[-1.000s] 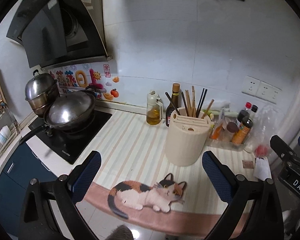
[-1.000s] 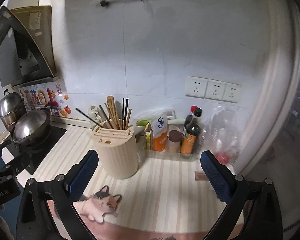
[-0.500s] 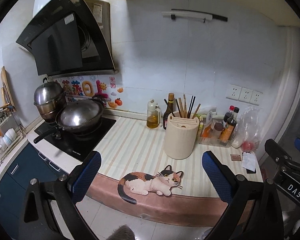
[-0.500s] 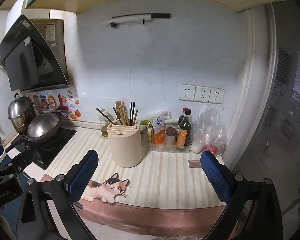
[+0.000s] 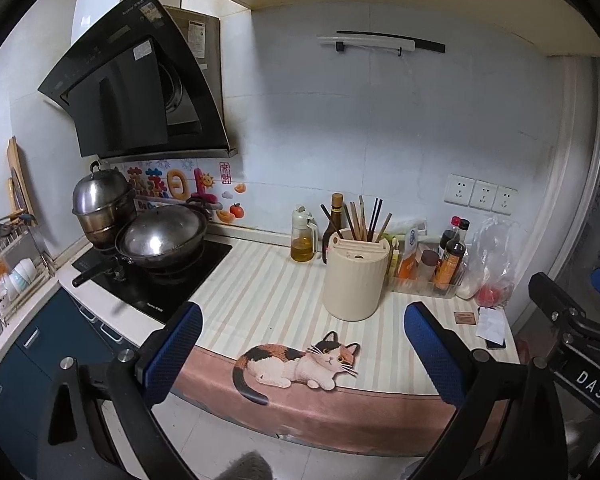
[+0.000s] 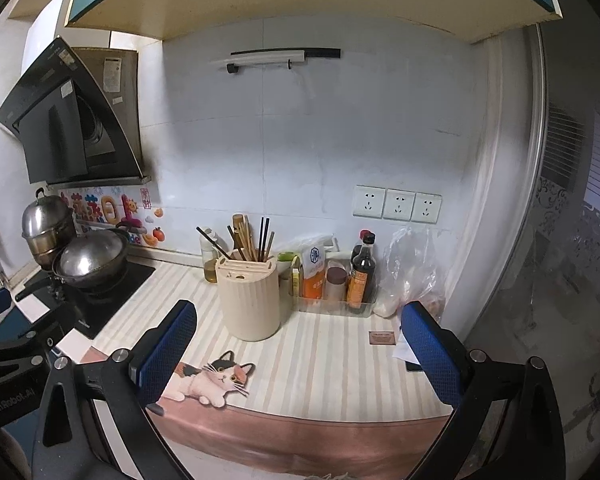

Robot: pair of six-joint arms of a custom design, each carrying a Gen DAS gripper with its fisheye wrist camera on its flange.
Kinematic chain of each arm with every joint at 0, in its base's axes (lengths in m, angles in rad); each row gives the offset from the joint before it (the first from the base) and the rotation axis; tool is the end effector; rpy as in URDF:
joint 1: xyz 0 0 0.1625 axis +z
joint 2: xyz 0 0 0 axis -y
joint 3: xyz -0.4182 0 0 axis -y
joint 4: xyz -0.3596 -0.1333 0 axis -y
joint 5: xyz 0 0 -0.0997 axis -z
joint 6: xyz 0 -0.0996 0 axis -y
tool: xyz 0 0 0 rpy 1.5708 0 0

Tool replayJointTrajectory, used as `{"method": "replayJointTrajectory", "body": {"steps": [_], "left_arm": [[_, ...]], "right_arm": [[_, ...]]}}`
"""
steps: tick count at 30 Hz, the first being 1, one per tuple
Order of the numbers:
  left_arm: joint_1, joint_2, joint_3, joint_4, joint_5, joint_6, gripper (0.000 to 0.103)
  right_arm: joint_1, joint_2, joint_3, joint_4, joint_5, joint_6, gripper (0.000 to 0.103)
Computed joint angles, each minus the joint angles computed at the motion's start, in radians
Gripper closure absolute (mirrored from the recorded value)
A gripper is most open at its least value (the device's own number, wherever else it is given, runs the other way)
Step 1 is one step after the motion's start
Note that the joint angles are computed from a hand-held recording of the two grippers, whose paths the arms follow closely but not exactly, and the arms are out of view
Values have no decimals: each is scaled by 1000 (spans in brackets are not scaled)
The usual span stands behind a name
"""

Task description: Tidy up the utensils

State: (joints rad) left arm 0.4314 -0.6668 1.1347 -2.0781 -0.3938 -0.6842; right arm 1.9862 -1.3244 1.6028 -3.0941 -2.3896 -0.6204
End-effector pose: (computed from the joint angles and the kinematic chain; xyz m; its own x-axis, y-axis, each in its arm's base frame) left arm -0.5877 -0.5185 0.2247 -0.7236 -0.0058 -0.6902 0.5811 0.5345 -0.6137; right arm 0.2750 -0.4734 0.5419 -0.6606 0.1205 0.7410 -0.6308 0.4461 -0.6349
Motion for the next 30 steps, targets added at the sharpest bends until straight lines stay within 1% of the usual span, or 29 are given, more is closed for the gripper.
{"method": "replayJointTrajectory", "body": {"steps": [12, 16, 30], "left_arm": [[-4, 5, -17, 122, 1, -105, 0], [-4, 5, -19, 138, -2, -120, 0], [-9, 0, -10, 145, -6, -128, 0]], "right_arm": [[-23, -9, -7, 47, 16, 2, 0], [-27, -11, -2, 64, 18, 10, 0], [-26, -32, 29, 59, 20, 27, 0]]}}
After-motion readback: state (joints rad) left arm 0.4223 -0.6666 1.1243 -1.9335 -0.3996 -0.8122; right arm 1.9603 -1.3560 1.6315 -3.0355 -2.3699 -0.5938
